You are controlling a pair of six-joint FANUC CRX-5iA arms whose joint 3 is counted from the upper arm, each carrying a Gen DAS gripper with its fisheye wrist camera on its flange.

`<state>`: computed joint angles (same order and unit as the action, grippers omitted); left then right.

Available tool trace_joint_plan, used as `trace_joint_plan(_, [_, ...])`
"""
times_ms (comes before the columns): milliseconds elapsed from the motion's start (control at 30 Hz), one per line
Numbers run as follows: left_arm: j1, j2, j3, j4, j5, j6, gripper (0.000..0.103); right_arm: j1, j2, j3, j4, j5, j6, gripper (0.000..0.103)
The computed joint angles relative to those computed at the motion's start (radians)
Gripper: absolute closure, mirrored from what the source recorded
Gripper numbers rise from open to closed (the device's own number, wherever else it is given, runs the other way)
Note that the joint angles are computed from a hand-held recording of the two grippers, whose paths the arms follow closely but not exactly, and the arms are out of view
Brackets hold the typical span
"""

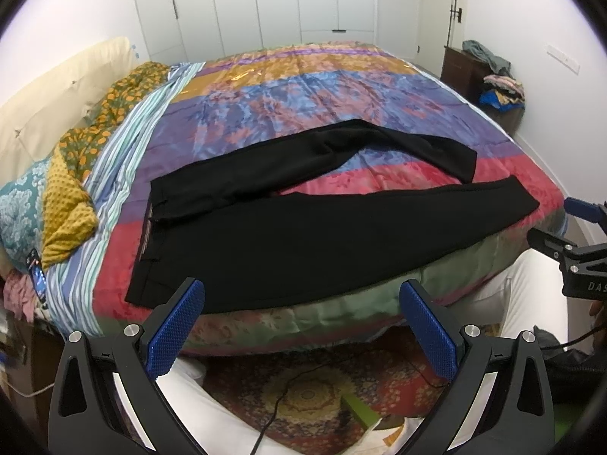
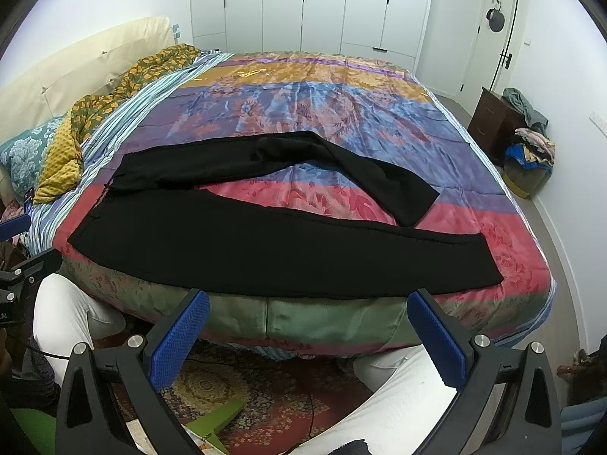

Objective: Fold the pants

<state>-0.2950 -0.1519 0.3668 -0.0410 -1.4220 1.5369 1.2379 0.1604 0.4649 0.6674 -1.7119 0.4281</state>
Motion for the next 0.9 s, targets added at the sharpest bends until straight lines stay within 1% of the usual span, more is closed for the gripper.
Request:
trace_joint_plan(167, [0.012, -0.005, -0.008, 0.006, 0.016, 0.001, 0.001, -0.001, -0.009, -0.017, 0.002, 0.023, 0.003, 0.000])
trace_joint_plan(233, [0.017, -0.009, -0.012, 0.002, 0.028, 0.007, 0.001, 0.001, -0.021, -0.037, 0.014, 0.053, 0.005, 0.000])
trace_joint_plan(300, [0.025, -0.011, -0.014, -0.004, 0.039, 0.017, 0.001, 0.005, -0.046, -0.083, 0.057, 0.111, -0.015, 0.000])
trace_joint_plan(333, [0.027, -0.007, -0.009, -0.007, 0.038, 0.023, 0.001, 0.012, -0.072, -0.132, 0.112, 0.155, -0.052, 0.000])
trace_joint_plan(400, [0.039, 0.001, -0.003, -0.005, 0.033, 0.032, 0.001, 0.021, -0.162, -0.301, 0.306, 0.289, -0.203, 0.000])
trace_joint_plan(433, [0.037, 0.006, 0.003, -0.008, 0.029, 0.038, 0.001, 0.017, -0.194, -0.370, 0.382, 0.336, -0.257, 0.000])
trace_joint_plan(467, [0.039, 0.009, 0.005, -0.009, 0.028, 0.040, 0.001, -0.007, -0.228, -0.433, 0.445, 0.389, -0.294, 0.000])
trace_joint_plan(500, [0.041, 0.012, 0.009, -0.013, 0.027, 0.042, 0.001, -0.035, -0.241, -0.460, 0.456, 0.419, -0.296, 0.000])
trace_joint_plan(533, [0.038, 0.016, 0.015, -0.020, 0.027, 0.047, 0.001, -0.074, -0.240, -0.465, 0.415, 0.437, -0.262, 0.000])
trace_joint_plan(567, [0.039, 0.019, 0.018, -0.024, 0.027, 0.048, 0.001, -0.119, -0.220, -0.439, 0.321, 0.428, -0.186, 0.000])
trace_joint_plan(600, [0.036, 0.022, 0.022, -0.030, 0.026, 0.052, 0.001, -0.166, -0.187, -0.384, 0.207, 0.394, -0.088, 0.000])
trace_joint_plan(633, [0.034, 0.025, 0.026, -0.035, 0.024, 0.056, 0.001, -0.204, -0.174, -0.369, 0.143, 0.382, -0.032, 0.001])
trace_joint_plan(667, [0.034, 0.029, 0.030, -0.040, 0.021, 0.062, 0.001, -0.258, -0.172, -0.395, 0.105, 0.401, 0.011, 0.001])
trace_joint_plan(733, [0.037, 0.037, 0.037, -0.047, 0.013, 0.069, 0.001, -0.333, -0.157, -0.420, 0.073, 0.414, 0.073, 0.002])
trace_joint_plan(833, [0.030, 0.059, 0.051, -0.066, -0.010, 0.084, 0.001, -0.420, -0.142, -0.459, 0.063, 0.472, 0.186, 0.003])
trace_joint_plan(867, [0.027, 0.075, 0.061, -0.072, -0.023, 0.091, 0.001, -0.452, -0.126, -0.458, 0.048, 0.492, 0.251, 0.006])
trace_joint_plan(900, [0.026, 0.085, 0.067, -0.075, -0.031, 0.093, 0.001, -0.484, -0.101, -0.444, 0.023, 0.506, 0.320, 0.012])
